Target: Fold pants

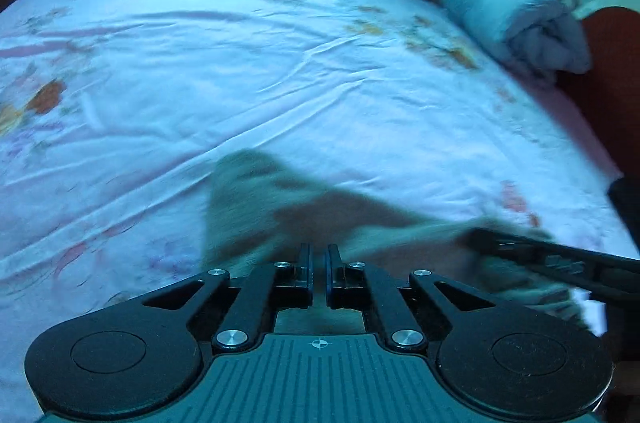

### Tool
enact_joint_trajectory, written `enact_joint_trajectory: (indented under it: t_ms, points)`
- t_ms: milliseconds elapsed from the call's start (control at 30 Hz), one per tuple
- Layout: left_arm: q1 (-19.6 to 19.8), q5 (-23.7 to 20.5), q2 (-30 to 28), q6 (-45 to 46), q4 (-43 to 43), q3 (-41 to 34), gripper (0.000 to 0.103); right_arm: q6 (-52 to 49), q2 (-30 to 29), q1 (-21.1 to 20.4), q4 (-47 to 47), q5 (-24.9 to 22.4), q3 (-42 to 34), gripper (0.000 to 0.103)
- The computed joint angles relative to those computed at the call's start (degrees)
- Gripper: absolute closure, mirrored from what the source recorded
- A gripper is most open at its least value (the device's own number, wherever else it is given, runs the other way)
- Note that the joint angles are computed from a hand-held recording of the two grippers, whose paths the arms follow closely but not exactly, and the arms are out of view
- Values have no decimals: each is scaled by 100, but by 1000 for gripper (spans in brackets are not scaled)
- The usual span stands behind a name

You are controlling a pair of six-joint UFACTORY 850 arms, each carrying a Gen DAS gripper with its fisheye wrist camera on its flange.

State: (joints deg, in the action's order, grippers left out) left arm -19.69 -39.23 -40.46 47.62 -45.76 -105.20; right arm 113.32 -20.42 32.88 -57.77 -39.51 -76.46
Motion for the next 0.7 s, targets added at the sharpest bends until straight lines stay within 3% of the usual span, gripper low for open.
enact_joint_trajectory:
  t_ms: [133,233,300,367,500,567,700]
  points:
    - [-107,-489,-649,-1049,889,-911,99,-307,-218,-116,184,567,-303,103]
    - [-109,-403,-833,-1251,848,-1148,99,-1011,-459,-231,789,780,-573,103]
    - [-114,-51,-861,-1523,951,-1177,99,-1219,-587,-291,1021,623,-699,103]
    - [-48,-266,-1055,-1852,970,-1459,100,-1160,-648,-349,1188,164,-758,103]
    - [-49,379,-534,-1219,590,-663,99,-717,-384,-327,981,-383,-414,103]
    - [22,374,-264,-800,225,-345,99,-517,-211,-254,825,-555,-229,103]
    - [182,-34,138,-156,39,95,99,-177,282,13,264,-438,251,99]
